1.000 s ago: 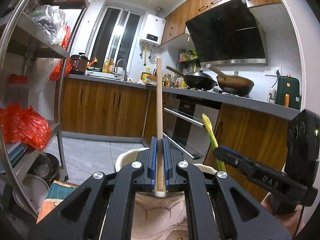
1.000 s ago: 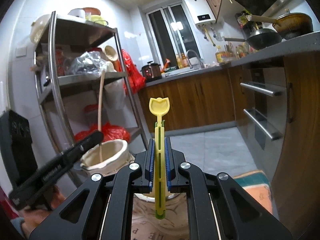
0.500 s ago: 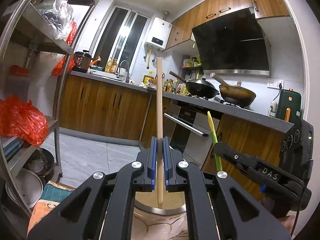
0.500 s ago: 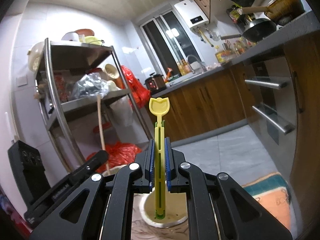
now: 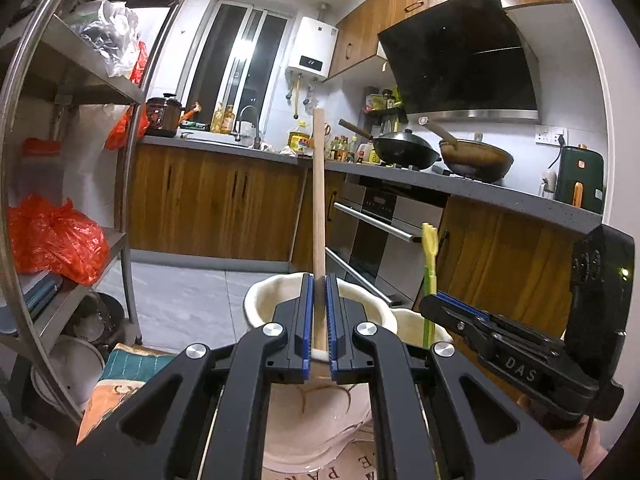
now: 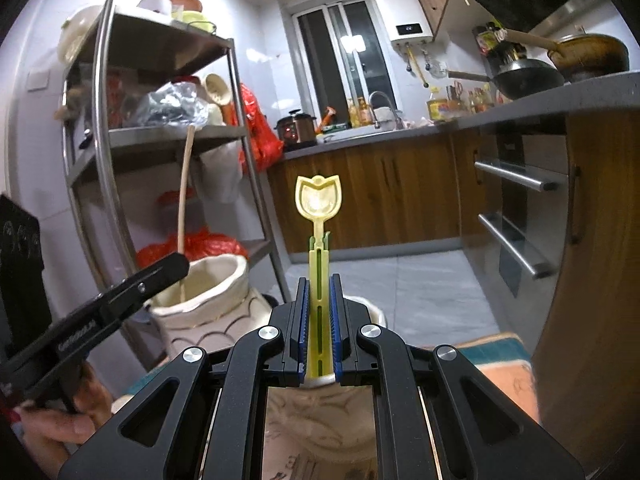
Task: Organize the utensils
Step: 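Drop the chopstick into the taller cup with the left gripper while the right drops the yellow utensil, then withdraw both grippers from the holder back toward the utensils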
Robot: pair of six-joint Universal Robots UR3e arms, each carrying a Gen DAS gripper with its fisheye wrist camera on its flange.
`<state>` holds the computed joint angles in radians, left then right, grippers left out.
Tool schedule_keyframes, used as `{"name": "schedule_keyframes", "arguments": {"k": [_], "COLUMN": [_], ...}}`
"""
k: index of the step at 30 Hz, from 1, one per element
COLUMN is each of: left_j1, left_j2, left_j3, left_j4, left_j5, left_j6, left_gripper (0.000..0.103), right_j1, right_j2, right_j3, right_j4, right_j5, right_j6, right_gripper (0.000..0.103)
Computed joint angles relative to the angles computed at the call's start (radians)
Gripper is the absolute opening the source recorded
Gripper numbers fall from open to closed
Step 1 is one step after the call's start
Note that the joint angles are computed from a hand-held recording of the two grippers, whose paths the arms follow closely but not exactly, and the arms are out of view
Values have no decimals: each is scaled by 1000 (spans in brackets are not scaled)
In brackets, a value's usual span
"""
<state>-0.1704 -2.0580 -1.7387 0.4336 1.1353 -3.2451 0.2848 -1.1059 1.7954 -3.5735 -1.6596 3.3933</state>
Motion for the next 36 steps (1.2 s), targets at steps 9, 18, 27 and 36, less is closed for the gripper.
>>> {"name": "schedule_keyframes", "arguments": {"k": [9,18,27,36], "left_j1": [-12,-23,32,112], "left_j2": [27,52,132,261], "left_j3": [-31,-66,-167,-340], "left_j4": [-8,12,39,38], "left_j5": [45,54,-1,-65], "left_j6": [21,36,44,75], "left_gripper": [10,42,55,58], "right_j1": [15,3,8,-27], "right_j2": [-9,-25,-82,-207], "right_j3": [-6,23,113,262], "right_j4": [67,44,-11,-14], "right_j5": [-30,-19,-24,54], "right_j6": [3,10,0,69], "right_gripper": [11,31,44,47]}}
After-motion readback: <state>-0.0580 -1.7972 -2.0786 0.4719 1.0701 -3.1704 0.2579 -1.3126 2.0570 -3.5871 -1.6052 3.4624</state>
